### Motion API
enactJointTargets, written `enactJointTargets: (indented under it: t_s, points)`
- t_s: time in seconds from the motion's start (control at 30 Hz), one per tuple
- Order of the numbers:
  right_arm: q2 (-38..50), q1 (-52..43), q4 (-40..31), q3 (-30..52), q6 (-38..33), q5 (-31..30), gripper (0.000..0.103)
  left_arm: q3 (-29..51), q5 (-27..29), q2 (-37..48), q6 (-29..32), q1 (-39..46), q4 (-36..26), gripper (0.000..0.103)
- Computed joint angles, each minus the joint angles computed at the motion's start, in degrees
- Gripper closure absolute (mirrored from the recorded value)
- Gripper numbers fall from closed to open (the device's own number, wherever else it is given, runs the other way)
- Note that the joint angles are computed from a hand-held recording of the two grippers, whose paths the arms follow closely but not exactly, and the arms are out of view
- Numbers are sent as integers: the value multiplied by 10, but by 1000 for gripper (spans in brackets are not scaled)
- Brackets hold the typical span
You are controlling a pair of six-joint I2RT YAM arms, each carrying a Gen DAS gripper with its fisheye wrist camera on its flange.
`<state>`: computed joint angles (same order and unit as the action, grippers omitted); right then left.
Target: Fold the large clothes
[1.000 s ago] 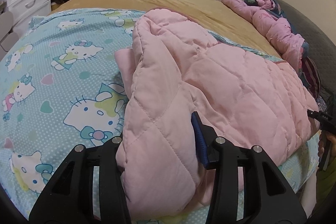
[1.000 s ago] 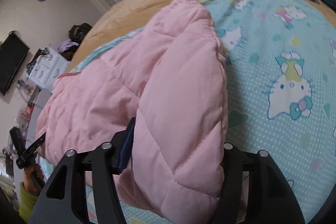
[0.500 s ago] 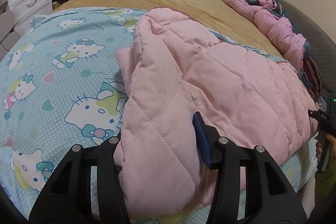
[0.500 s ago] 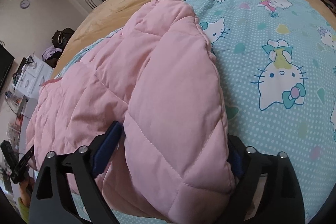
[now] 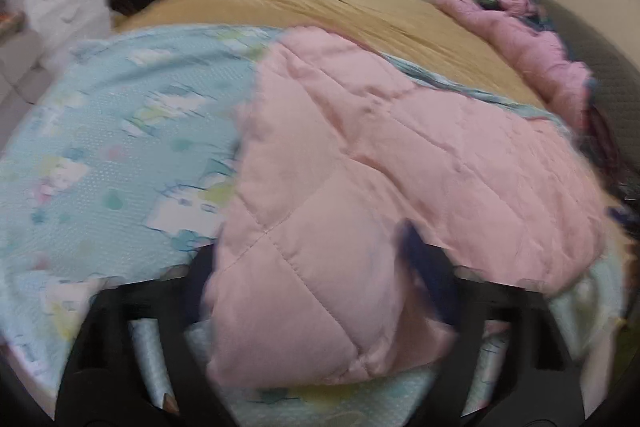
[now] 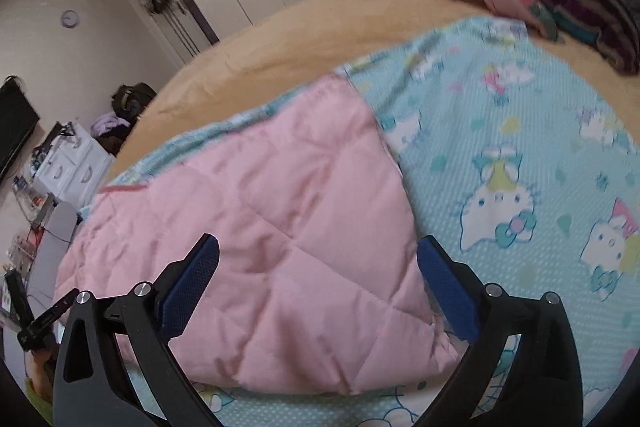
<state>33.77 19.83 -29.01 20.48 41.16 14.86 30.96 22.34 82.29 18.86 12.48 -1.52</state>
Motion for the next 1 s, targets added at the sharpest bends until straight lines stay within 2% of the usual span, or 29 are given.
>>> enactJointTargets:
  t_s: [0.07,0.17,0.3,0.43,0.53,0.63,0.77,0.87,1.0]
  points:
    - [-23,40,-30,14,5,36,4,-18,-7,-41,-1,8,18,9]
    - [-45,118,-73,41,27,99,4,-4,29,-82,-4,33,-34,9]
    - [-53,276,-145,80,96,221,4,-23,31,-156,2,45,-67,9]
    - [-16,454,-245,125,227,349,4,-48,62,-243,7,71,-120,9]
    - [51,585,-346,163,377,422,4,-66,85,-321,18,87,-169,9]
    - [133,676,-436,201,519,454,4,-80,113,-404,24,102,-233,9]
    - [199,738,-468,222,608,458,4,-93,155,-509,34,124,-329,9]
    - [243,767,-473,230,647,462,4,-98,174,-568,49,135,-391,9]
    - [356,815,-533,254,767,471,4,-104,188,-646,71,152,-468,9]
